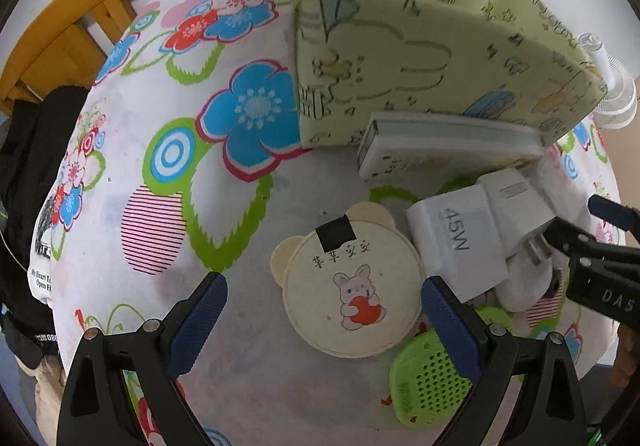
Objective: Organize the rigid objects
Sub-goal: 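Grasp the clear floss-pick case with the right gripper while the left gripper grasps the bear coaster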
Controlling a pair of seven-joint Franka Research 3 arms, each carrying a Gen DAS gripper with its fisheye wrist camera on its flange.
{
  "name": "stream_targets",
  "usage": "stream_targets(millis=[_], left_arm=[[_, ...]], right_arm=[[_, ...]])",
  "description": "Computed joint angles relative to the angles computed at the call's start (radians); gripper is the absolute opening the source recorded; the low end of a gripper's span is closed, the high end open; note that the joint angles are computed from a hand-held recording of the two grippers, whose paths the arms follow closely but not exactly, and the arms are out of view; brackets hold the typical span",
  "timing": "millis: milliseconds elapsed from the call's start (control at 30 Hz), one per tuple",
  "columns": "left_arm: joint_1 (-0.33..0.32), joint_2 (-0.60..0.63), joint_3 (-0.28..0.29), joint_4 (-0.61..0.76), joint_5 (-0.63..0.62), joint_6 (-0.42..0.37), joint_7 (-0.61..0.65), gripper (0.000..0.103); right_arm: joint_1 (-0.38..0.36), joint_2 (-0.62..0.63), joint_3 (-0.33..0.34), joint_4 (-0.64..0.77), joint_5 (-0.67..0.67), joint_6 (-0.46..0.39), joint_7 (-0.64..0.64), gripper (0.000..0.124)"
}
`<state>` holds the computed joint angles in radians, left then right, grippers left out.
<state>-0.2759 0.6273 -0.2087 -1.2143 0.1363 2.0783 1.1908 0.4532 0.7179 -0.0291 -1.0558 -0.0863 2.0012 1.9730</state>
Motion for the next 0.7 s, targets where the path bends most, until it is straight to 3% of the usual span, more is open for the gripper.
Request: stream_targets(millis=[333,500,700], left_arm=[[0.027,0.026,-0.007,0.020,-0.029,-0.006,0.044,0.101],[0.012,0.050,-0.008,0.056,-0.019,-0.056,0.102,0.101],[-0.009,0.079,0.011,0.072,0.012,-0.022,0.085,0.103]], right_arm=[[-0.017,0.055,0.005,0.062,0.026,-0.024,-0.032,0.093],[-0.034,0.032,0.022,0.010,0.061,0.036,-0.074,0.075],[-0.007,0.019,0.007,-0.011,0.029,0.056,-0.083,0.069]])
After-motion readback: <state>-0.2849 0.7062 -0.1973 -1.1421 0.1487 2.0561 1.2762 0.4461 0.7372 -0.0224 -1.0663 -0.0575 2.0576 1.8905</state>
